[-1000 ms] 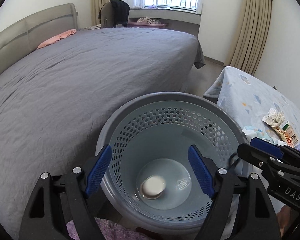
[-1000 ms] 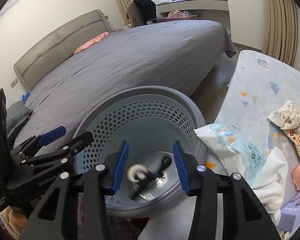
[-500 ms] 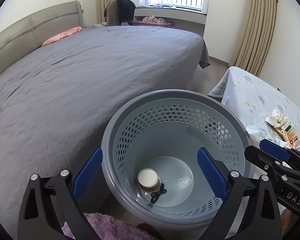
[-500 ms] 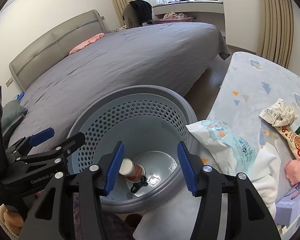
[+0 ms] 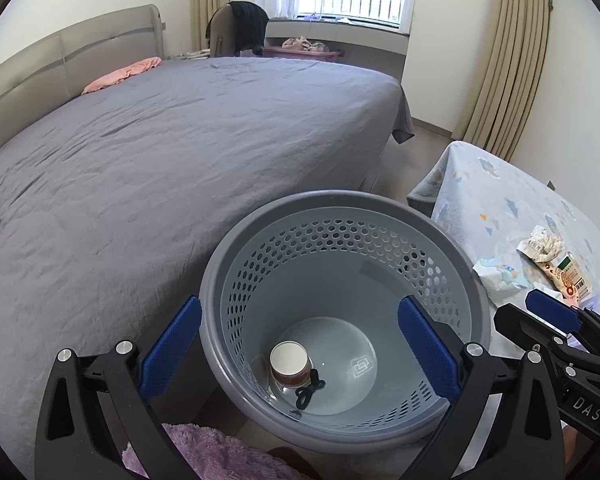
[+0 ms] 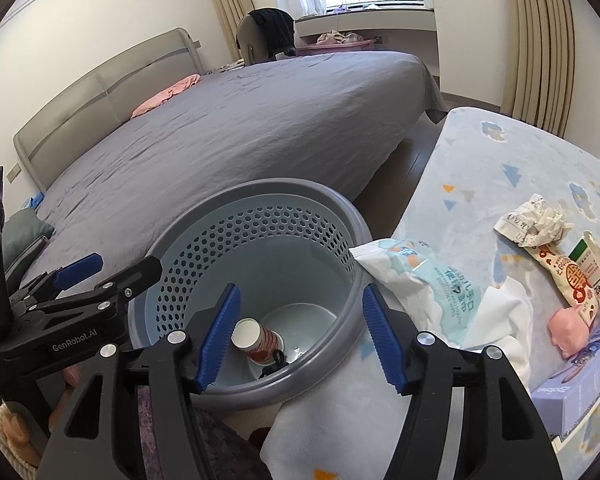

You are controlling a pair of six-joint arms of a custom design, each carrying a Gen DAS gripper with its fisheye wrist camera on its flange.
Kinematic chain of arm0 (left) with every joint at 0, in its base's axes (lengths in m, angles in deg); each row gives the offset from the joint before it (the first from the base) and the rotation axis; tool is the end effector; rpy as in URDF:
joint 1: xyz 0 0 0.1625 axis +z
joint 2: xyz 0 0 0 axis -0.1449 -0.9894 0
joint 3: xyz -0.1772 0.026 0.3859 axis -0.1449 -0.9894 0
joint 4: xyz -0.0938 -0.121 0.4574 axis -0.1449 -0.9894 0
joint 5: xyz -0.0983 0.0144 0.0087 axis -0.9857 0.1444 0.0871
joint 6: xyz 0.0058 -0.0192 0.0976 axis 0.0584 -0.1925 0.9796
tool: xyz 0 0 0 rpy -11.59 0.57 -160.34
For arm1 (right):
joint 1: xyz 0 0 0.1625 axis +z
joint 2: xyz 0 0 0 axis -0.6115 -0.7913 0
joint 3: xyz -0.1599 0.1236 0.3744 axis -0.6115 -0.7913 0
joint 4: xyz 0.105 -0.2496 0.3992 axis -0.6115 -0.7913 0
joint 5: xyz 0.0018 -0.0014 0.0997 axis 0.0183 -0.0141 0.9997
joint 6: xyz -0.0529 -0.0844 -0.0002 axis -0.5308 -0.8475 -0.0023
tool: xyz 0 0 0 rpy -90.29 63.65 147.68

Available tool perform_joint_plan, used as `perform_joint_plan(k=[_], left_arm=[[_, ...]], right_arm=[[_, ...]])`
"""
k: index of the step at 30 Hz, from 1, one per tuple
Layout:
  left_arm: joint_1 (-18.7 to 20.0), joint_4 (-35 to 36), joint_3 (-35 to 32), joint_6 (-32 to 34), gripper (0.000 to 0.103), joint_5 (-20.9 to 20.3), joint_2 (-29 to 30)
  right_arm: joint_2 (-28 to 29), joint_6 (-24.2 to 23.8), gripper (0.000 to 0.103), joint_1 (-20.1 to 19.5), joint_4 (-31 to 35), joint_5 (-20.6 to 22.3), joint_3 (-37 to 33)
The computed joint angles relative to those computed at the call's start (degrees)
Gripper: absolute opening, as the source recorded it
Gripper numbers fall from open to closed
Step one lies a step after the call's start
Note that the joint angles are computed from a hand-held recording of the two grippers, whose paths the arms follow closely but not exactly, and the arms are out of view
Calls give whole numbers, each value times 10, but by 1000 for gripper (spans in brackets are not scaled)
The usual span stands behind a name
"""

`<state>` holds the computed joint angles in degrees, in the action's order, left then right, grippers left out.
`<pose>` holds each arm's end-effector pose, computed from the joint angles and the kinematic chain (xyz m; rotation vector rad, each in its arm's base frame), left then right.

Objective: Collect trash
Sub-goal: 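Carry cup and cord over the grey basket and open both tools, then move both tools back over the mattress toward the remaining items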

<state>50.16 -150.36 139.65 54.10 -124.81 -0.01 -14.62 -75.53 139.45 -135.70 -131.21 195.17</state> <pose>-0.2616 -0.5070 0.1100 0.7273 2.3578 -0.7730 0.1675 -0.4354 0.1909 0.1372 -2.3681 1.0167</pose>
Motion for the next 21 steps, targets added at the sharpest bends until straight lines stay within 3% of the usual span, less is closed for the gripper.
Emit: perform_joint_plan(k=[12, 21], left_arm=[[-22, 4, 8, -12, 97, -20, -4], [-45, 14, 11, -6, 97, -36, -4]], right_arm=[[-34, 5, 61, 10, -11, -13, 23], [-84, 18, 62, 18, -20, -52, 61]])
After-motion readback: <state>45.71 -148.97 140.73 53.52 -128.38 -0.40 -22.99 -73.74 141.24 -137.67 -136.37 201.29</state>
